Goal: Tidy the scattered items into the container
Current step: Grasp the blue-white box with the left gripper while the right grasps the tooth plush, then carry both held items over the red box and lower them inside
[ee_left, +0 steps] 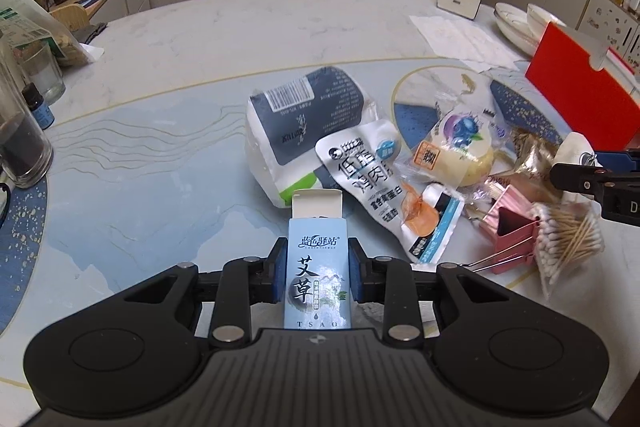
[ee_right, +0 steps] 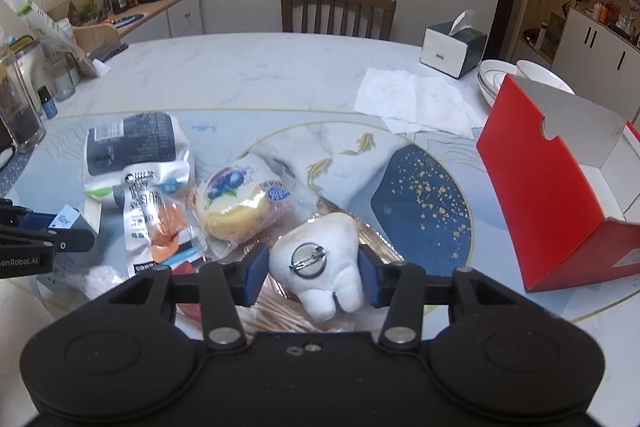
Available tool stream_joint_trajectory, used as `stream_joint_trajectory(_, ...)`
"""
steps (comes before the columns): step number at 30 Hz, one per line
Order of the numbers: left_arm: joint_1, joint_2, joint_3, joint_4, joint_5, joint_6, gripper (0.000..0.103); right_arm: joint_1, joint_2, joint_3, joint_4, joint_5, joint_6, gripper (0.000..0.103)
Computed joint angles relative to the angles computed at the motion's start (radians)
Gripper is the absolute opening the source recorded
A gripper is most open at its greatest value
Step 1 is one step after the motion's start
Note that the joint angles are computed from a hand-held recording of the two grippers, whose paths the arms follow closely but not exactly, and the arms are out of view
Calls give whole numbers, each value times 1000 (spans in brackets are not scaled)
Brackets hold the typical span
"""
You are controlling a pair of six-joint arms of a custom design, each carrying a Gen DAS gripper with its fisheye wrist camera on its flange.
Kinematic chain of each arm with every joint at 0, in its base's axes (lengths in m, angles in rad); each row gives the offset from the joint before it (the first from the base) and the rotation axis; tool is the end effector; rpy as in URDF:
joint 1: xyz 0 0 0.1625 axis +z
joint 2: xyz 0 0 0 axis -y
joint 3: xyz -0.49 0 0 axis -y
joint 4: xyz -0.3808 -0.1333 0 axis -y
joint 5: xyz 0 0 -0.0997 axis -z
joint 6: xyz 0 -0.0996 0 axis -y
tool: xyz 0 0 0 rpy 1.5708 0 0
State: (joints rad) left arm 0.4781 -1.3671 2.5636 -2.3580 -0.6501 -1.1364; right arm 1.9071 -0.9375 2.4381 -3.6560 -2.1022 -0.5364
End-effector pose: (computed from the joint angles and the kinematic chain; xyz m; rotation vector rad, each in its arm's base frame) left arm -0.1737 -0.3295 0.1930 0.1837 2.2712 -0.8018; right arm 0.2258 -0.3948 0.1610 0.8641 -2.3334 0.6751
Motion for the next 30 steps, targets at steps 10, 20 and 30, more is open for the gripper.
stream_joint_trajectory(10,-58,-36,-18,53,-8,-29,29,9,-89,23,60,13,30,46)
stream_joint_trajectory(20,-112,13,-66,38,-4,-18,29,-18,-208,16,160,64,20,47)
stream_joint_trajectory(30,-122,165,-170,-14,18,-15,29,-118,-359,-50,336,164,-80,47)
